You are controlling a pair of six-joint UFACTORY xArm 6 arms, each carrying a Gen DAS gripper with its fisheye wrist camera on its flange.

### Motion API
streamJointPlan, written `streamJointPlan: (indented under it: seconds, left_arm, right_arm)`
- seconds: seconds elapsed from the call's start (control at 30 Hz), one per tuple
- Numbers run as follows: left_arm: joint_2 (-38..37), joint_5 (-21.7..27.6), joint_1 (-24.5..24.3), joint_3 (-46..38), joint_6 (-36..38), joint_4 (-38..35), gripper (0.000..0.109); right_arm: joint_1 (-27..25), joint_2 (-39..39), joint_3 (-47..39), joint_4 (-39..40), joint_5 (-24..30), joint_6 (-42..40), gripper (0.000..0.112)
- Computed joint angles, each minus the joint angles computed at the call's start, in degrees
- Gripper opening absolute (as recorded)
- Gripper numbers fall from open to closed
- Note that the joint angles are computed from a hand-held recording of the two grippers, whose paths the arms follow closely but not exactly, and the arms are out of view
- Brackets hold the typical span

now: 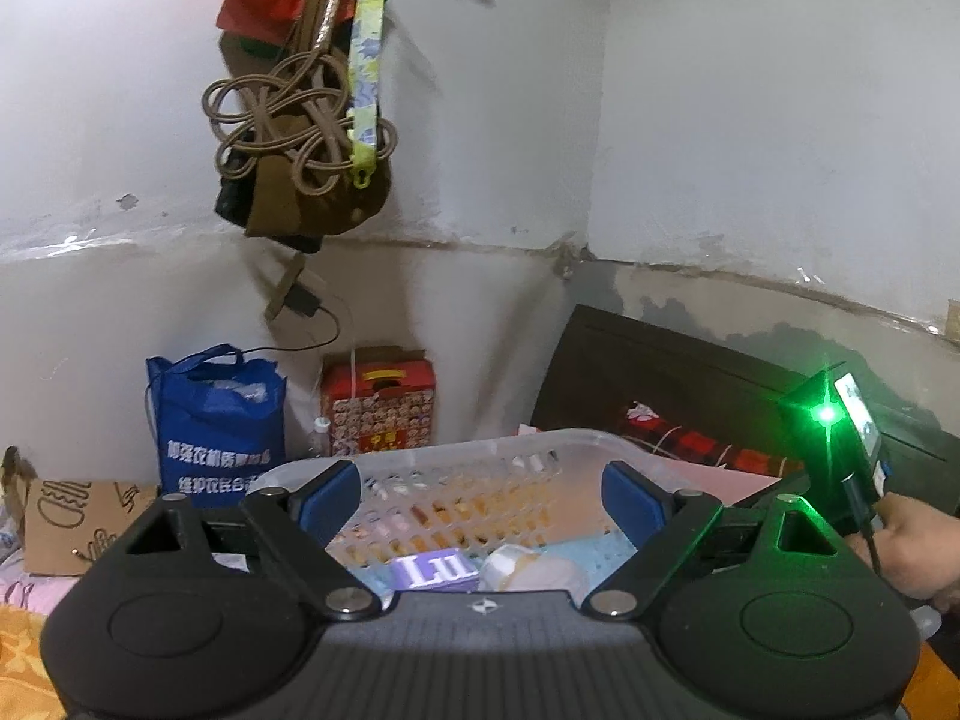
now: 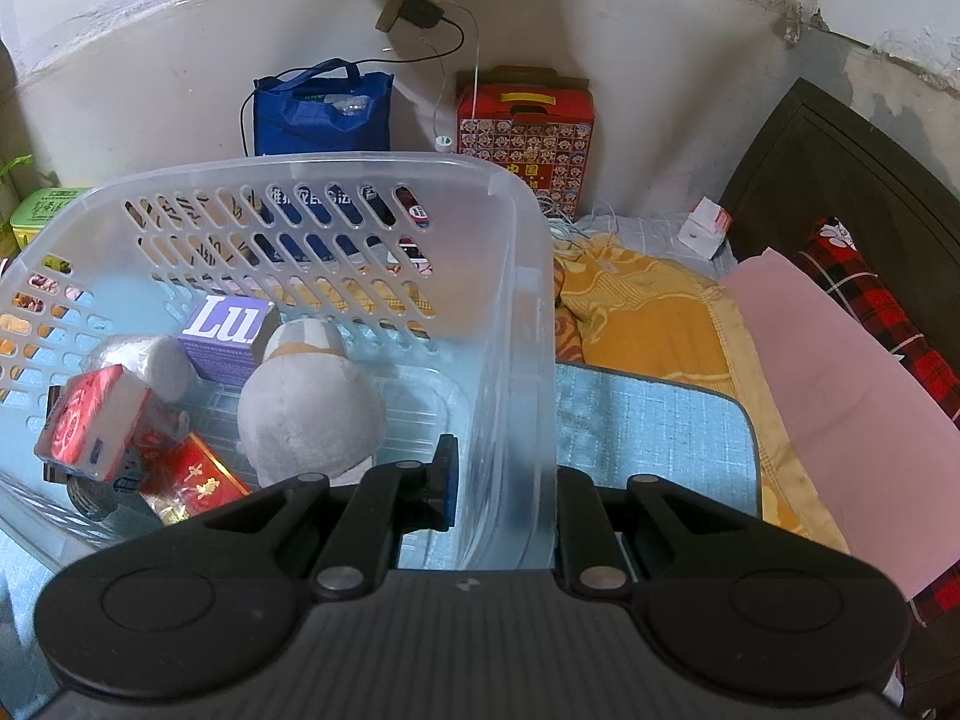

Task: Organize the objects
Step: 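Lower the basket onto the table and open the right tool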

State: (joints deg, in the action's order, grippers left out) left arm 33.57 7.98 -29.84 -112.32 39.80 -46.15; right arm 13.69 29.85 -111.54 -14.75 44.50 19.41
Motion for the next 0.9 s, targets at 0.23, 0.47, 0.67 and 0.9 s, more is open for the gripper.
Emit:
streamJointPlan:
  seconds: [0.23,0.47,0.67,0.9]
  left_arm:
    - [-2.25,-1.12,0.61,4.34,-9.26,9.75,0.09]
    - [-4.5,-0.53,1.32,8.11,-17.57,19.48,0.09]
    - [-6.09,-0.02,1.68,10.7,-20.72,22.09,0.09]
    - [-12.84,-5.42,0.45,20.15,-13.38,15.61,0.09]
  right_arm:
    - [0.29,-0.15,0.11,-1.36,0.7,0.67,0.024]
    - [0.28,-2.64,4.81,-9.19,-2.97,7.7,0.089]
    - [1.17,-6.85,9.46,-18.57,-5.52,13.4,0.1]
    - [2.66,-21.12,25.57,-39.09,-15.08,35.44,0.103]
